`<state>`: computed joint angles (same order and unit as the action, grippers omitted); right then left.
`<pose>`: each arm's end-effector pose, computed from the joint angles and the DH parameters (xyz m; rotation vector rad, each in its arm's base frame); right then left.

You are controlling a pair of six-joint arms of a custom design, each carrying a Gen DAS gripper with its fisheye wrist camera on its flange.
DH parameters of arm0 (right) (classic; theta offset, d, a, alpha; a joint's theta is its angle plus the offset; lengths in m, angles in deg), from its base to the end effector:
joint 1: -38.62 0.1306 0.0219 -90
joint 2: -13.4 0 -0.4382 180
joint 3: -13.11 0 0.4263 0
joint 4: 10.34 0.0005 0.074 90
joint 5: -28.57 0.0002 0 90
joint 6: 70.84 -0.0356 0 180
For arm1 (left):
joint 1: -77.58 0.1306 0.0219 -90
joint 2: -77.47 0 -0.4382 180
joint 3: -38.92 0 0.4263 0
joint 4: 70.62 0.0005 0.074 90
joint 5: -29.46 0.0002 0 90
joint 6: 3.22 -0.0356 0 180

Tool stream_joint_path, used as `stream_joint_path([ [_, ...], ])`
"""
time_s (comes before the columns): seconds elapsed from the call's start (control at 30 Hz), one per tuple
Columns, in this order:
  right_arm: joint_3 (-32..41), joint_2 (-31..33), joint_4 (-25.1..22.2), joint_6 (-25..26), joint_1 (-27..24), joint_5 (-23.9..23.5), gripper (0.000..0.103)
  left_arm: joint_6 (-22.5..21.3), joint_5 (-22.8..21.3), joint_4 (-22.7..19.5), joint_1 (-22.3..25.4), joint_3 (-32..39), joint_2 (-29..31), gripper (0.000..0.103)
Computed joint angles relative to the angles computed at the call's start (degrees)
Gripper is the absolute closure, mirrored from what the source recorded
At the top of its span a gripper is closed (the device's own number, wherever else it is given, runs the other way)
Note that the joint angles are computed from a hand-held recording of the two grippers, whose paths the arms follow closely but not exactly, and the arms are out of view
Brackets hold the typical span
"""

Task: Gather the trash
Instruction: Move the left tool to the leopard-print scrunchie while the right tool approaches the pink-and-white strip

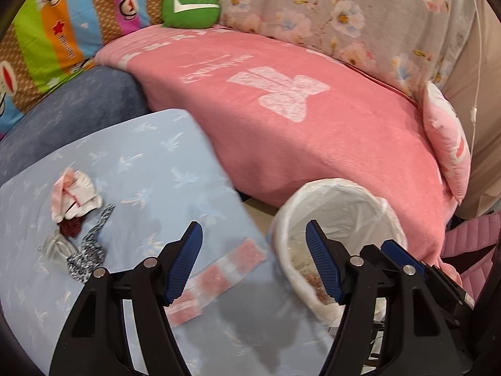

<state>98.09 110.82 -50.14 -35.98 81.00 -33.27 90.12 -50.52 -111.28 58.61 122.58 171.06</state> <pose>0.4247 0.3641 0.3899 0.4602 2.3067 0.2152 0.5069 -0.1813 0.4100 0.4131 2.4392 -0.3840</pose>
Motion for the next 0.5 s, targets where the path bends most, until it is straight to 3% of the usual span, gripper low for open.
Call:
stream_joint_path([
  [0.07, 1.3, 1.5, 0.0, 0.5, 0.6, -0.9, 0.063, 0.1, -0.5, 0.0, 1.3, -0.7, -0.2, 0.037],
  [0.2, 3.8, 4.4, -0.5, 1.5, 1.7, -2.3, 0.061, 0.8, -2.3, 0.9, 4.4, -2.5, -0.9, 0.021],
  [0.5, 8.9, 10.9, -1.8, 2.7, 3.7, -5.8, 0.058, 1.5, -3.3, 0.9, 11.3, -5.1, -0.6, 0.020],
])
